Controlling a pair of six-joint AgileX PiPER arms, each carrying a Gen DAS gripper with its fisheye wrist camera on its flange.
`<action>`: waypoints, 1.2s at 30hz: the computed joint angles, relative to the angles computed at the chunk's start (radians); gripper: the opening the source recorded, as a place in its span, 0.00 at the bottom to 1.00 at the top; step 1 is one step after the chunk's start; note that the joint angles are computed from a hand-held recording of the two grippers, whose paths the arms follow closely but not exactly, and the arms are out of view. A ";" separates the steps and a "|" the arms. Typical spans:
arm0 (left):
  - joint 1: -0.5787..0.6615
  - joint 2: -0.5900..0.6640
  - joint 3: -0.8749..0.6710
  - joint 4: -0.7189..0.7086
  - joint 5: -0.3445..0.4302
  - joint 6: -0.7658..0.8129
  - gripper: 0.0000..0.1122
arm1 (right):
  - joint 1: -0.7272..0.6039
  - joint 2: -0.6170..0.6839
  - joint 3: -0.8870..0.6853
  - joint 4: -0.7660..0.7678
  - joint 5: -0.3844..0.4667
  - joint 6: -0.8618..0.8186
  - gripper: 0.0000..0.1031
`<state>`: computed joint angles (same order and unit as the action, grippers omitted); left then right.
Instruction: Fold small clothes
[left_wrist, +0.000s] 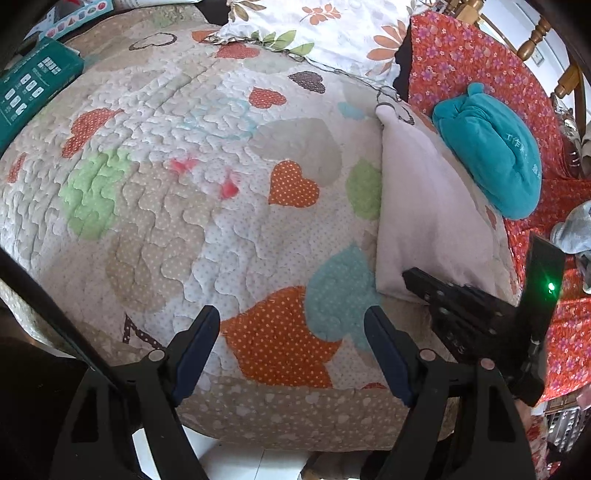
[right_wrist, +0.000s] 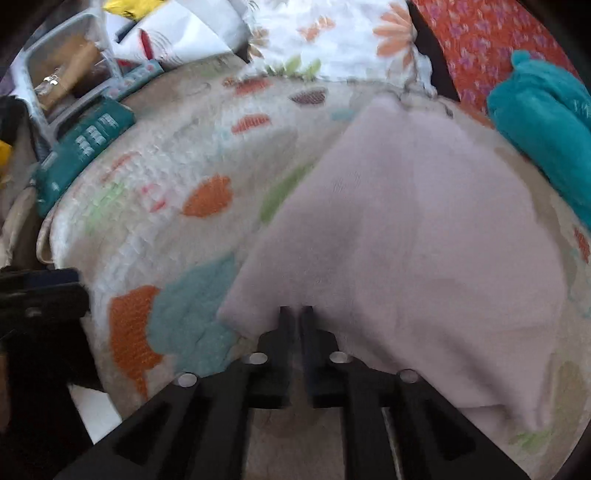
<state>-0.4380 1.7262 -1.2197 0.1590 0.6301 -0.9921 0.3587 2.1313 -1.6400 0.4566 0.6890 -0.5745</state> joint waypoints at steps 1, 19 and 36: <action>0.002 -0.004 0.004 0.000 -0.001 -0.004 0.71 | -0.001 0.013 -0.027 0.010 0.025 0.025 0.04; -0.023 0.064 -0.049 -0.028 -0.001 0.068 0.71 | -0.279 -0.011 -0.203 0.040 0.171 0.179 0.29; -0.070 0.171 -0.264 0.017 0.072 0.178 0.71 | -0.384 0.014 -0.200 0.035 0.429 0.143 0.06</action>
<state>-0.5079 1.8973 -1.4841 0.1758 0.7026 -0.8139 -0.0258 2.1452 -1.8395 0.4916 1.1183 -0.4314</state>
